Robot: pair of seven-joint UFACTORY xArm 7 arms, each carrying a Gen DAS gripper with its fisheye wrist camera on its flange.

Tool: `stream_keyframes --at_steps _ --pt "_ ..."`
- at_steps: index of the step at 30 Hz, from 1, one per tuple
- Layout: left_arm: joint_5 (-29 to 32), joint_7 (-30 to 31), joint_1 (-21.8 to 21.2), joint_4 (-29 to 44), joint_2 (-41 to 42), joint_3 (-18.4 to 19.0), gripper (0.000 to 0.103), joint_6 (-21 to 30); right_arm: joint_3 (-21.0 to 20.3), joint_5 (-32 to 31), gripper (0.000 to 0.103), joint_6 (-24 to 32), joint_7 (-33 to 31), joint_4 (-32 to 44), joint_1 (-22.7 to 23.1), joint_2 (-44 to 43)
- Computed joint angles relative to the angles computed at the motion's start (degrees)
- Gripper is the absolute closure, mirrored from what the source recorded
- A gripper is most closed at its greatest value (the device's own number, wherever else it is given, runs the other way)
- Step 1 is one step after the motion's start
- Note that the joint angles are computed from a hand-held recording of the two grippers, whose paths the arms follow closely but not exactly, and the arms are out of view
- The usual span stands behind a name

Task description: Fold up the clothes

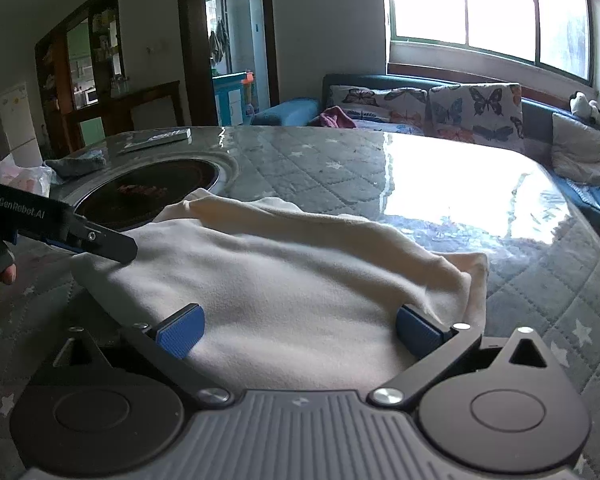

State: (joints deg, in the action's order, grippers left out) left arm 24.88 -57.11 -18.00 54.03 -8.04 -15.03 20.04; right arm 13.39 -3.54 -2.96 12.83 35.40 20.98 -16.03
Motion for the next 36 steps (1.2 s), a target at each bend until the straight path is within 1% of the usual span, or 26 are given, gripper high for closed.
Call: stream_keyframes --at_steps 2,7,9,11,12,15,18,19,21,25,26,28,29,30,31,32,33,35,36 --pt "-0.03 -0.51 0.08 -0.21 -0.14 0.02 0.000 -0.37 -0.31 0.14 0.000 0.15 -0.07 0.06 0.34 0.09" --pt "2.03 -2.84 0.97 -1.31 -0.64 -0.60 0.000 -2.07 1.51 -0.91 0.000 0.51 0.90 0.24 -1.47 0.14" --pt "2.89 -3.21 1.10 -1.06 -0.53 -0.92 0.000 -1.58 0.44 -0.60 0.000 0.58 0.59 0.24 -0.34 0.20" --pt "3.19 -2.94 0.87 -0.48 -0.28 -1.00 0.000 -0.57 0.40 -0.66 0.000 1.21 0.52 0.49 -0.29 0.08" --pt "2.39 -2.06 0.50 -0.22 -0.19 -0.72 0.000 -0.09 0.40 -0.81 0.000 1.91 0.34 0.75 -0.25 -0.07" --pt "0.76 -1.34 0.18 -0.74 -0.52 -0.07 0.000 -0.92 1.46 -1.44 0.000 5.71 1.22 2.76 -1.32 -0.89" --pt "-0.95 -0.82 0.10 -0.95 -0.81 0.13 0.000 -1.13 4.60 -4.71 0.000 6.03 3.87 4.06 -5.03 -1.49" --pt "-1.66 -0.61 0.00 -0.77 -0.86 0.13 0.000 -0.71 4.57 -5.04 0.000 6.08 4.20 4.64 -5.12 -1.14" --pt "-3.08 0.10 -0.26 -0.69 -0.98 0.29 0.000 -0.79 2.77 -4.10 0.000 6.81 3.66 5.94 -3.29 0.08" --pt "-1.85 -0.58 0.42 0.39 -0.61 -0.30 0.000 0.26 3.70 -5.87 0.001 8.80 6.79 8.72 -5.11 2.87" --pt "-1.32 -0.72 0.49 0.78 -0.43 -0.41 0.000 0.77 3.35 -5.95 0.001 9.28 7.16 9.31 -4.87 3.55" --pt "-1.49 -0.28 0.23 1.27 -0.06 -0.15 0.000 1.35 2.28 -5.81 0.004 10.39 6.91 10.34 -3.90 4.58" --pt "-2.06 0.23 0.01 1.40 0.12 0.10 0.000 1.47 2.44 -6.75 0.004 10.89 7.50 10.81 -4.18 4.99" --pt "-2.60 0.72 -0.18 1.56 0.30 0.31 0.000 1.68 2.62 -7.76 0.008 11.49 8.22 11.29 -4.47 5.36" --pt "-2.92 1.08 -0.34 1.88 0.47 0.41 0.000 2.41 2.73 -8.59 0.009 11.94 9.22 11.61 -4.70 5.57" --pt "-3.45 1.64 -0.54 1.85 0.46 0.62 0.000 2.46 1.84 -7.58 0.009 11.81 8.72 11.57 -3.74 5.63" --pt "-3.99 2.21 -0.72 1.82 0.44 0.80 0.000 2.52 0.77 -6.02 0.013 11.22 7.59 11.23 -2.46 5.40" --pt "-4.26 2.63 -0.77 1.87 0.36 0.90 0.000 2.88 1.23 -6.92 0.013 9.95 8.22 10.46 -2.70 4.38" --pt "-3.69 2.22 -0.61 2.12 0.32 0.76 0.000 3.45 1.64 -7.81 0.015 9.42 8.04 10.07 -2.80 3.63"
